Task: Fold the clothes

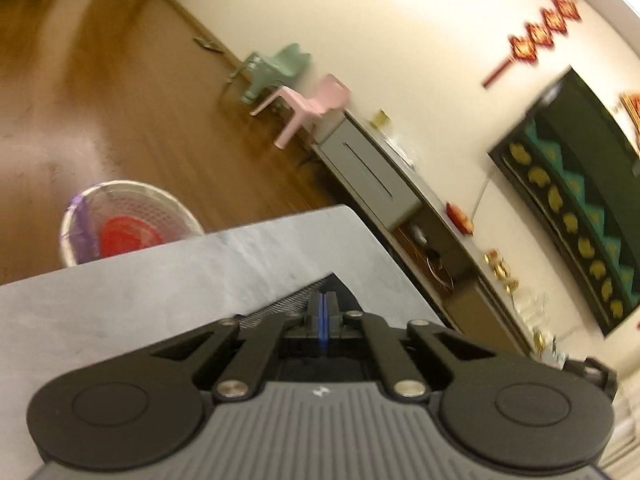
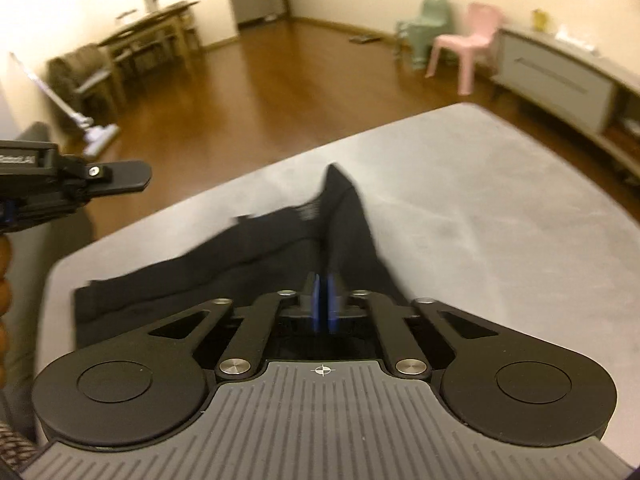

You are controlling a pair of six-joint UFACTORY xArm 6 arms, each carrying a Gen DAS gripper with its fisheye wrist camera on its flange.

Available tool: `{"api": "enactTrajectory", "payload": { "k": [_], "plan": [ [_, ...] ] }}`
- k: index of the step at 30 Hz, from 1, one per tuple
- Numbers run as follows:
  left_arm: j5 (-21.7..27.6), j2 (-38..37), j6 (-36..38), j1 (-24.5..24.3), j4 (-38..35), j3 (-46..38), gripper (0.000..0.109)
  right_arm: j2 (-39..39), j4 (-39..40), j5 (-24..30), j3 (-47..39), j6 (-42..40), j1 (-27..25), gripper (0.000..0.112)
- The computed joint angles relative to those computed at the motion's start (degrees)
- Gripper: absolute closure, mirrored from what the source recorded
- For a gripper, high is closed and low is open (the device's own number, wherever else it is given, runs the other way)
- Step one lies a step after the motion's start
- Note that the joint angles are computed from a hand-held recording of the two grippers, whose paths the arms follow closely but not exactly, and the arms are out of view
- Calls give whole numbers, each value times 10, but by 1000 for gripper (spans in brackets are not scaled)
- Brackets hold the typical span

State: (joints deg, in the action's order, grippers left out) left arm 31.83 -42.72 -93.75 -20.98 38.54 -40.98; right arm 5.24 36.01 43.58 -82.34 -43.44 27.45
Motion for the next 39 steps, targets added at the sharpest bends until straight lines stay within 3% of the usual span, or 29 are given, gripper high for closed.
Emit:
{"api": "enactTrajectory", "payload": {
  "k": [1, 2, 6, 7, 9, 10, 13, 15, 16, 20, 22, 24, 28, 30, 34, 35, 36, 38, 39],
  "plan": [
    [-12, -4, 6, 11, -17, 8, 108, 5, -9, -3, -3, 6, 7, 62],
    [-15, -5, 11, 15, -28, 11, 108, 12, -31, -23, -3, 21, 18, 53],
    [-25, -8, 36, 29, -66, 20, 102, 43, -134, -62, -10, 89, 50, 53],
    [-32, -9, 45, 33, -75, 23, 100, 50, -161, -64, -14, 108, 56, 55],
    [-39, -6, 57, 34, -82, 24, 95, 57, -195, -52, -21, 135, 59, 84],
    [-42, -5, 62, 35, -85, 25, 93, 42, -179, -57, -8, 122, 60, 112],
    [-53, 0, 84, 33, -90, 21, 87, -49, -121, -127, 89, 42, 75, 112],
    [-59, 11, 132, 29, -111, 14, 70, -122, -73, -150, 162, -21, 93, 112],
    [-59, 20, 164, 23, -132, 8, 66, -156, -64, -160, 198, -38, 104, 112],
    [-74, 59, 315, -8, -239, -6, 63, -246, -125, -243, 329, -27, 154, 112],
    [-46, 77, 322, -25, -204, -24, 65, -269, -146, -277, 371, -8, 169, 112],
    [-19, 91, 327, -37, -178, -39, 107, -285, -160, -298, 396, 6, 176, 112],
    [-15, 61, 246, -34, -114, -27, 108, -315, -172, -331, 432, 17, 183, 112],
    [-39, 8, 174, -21, -94, 3, 108, -338, -97, -346, 438, -48, 187, 112],
    [-5, -27, 26, -23, 14, 5, 107, -362, -10, -339, 420, -125, 186, 112],
    [-9, -25, -3, -18, 34, 5, 100, -355, -25, -346, 414, -116, 184, 112],
    [-15, -24, -33, -13, 53, 6, 79, -339, -61, -358, 405, -94, 178, 112],
    [-24, -21, -94, -2, 94, 5, 63, -302, -145, -378, 382, -35, 161, 112],
    [-28, -19, -119, 3, 109, 5, 62, -267, -191, -378, 354, 5, 145, 112]
  ]
}}
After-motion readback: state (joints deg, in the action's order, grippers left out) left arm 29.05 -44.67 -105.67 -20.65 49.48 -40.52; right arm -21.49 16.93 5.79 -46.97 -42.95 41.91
